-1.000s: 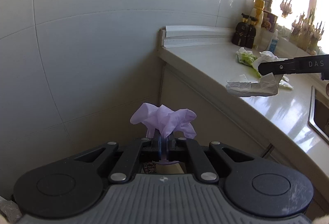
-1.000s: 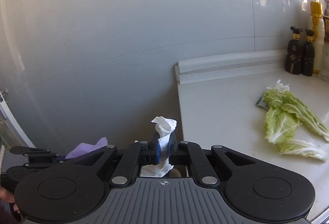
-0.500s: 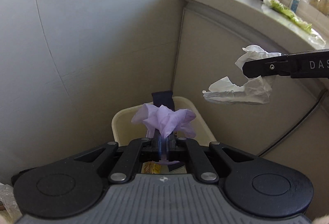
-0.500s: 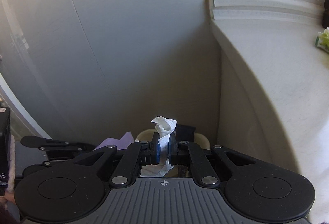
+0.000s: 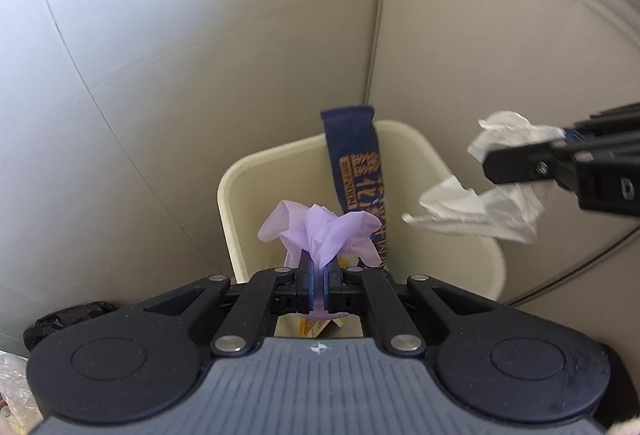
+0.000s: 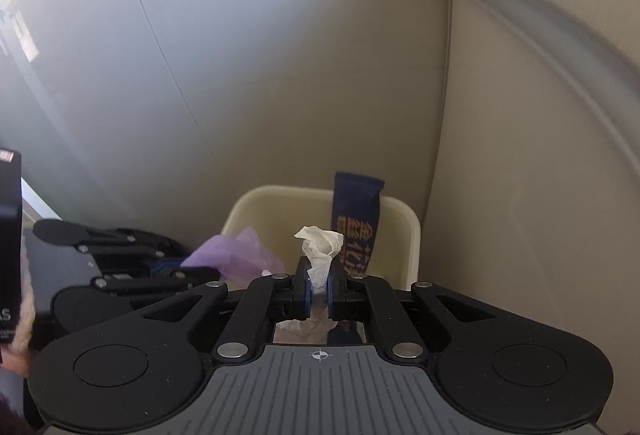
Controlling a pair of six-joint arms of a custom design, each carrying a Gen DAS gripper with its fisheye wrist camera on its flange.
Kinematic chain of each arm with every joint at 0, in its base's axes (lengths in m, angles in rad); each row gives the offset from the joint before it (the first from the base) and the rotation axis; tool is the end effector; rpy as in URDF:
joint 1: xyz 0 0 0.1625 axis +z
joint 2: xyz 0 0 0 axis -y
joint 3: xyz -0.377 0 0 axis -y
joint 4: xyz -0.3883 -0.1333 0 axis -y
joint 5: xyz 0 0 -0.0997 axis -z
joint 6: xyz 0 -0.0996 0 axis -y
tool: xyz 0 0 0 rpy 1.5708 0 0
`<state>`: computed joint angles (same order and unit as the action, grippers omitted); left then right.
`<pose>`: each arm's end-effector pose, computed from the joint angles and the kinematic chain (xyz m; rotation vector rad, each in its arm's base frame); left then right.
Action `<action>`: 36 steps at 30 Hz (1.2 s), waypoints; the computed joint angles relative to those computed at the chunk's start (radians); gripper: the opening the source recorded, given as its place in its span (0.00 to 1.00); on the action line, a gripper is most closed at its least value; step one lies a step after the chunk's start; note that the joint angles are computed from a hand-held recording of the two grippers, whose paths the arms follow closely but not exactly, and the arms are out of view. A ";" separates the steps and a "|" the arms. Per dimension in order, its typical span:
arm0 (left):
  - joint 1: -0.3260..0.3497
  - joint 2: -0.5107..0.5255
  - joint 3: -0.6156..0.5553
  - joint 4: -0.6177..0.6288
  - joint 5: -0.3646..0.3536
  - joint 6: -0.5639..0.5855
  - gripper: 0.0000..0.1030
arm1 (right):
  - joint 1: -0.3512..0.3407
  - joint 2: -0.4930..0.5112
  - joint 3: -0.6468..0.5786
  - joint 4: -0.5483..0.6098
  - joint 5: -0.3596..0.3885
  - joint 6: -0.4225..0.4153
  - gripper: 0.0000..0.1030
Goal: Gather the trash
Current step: 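Carry the purple glove and white tissue down over the wastebasket with both tools, then open the left tool to drop the glove while the right tool releases the tissue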
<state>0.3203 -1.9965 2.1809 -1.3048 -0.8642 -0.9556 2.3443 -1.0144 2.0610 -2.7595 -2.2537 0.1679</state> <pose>-0.2061 -0.2769 0.3231 0.5489 2.3261 -0.5379 0.4019 -0.3107 0.0841 0.6951 -2.4401 0.5697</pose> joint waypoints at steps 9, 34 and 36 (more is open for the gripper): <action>0.106 0.023 0.061 -0.062 0.021 0.066 0.04 | -0.046 0.064 0.028 -0.042 -0.015 -0.043 0.06; 0.268 0.171 0.094 -0.241 0.069 0.150 0.15 | -0.142 0.137 0.038 -0.033 0.003 -0.097 0.14; 0.267 0.163 0.101 -0.256 0.074 0.157 0.19 | -0.148 0.134 0.029 -0.015 0.015 -0.095 0.15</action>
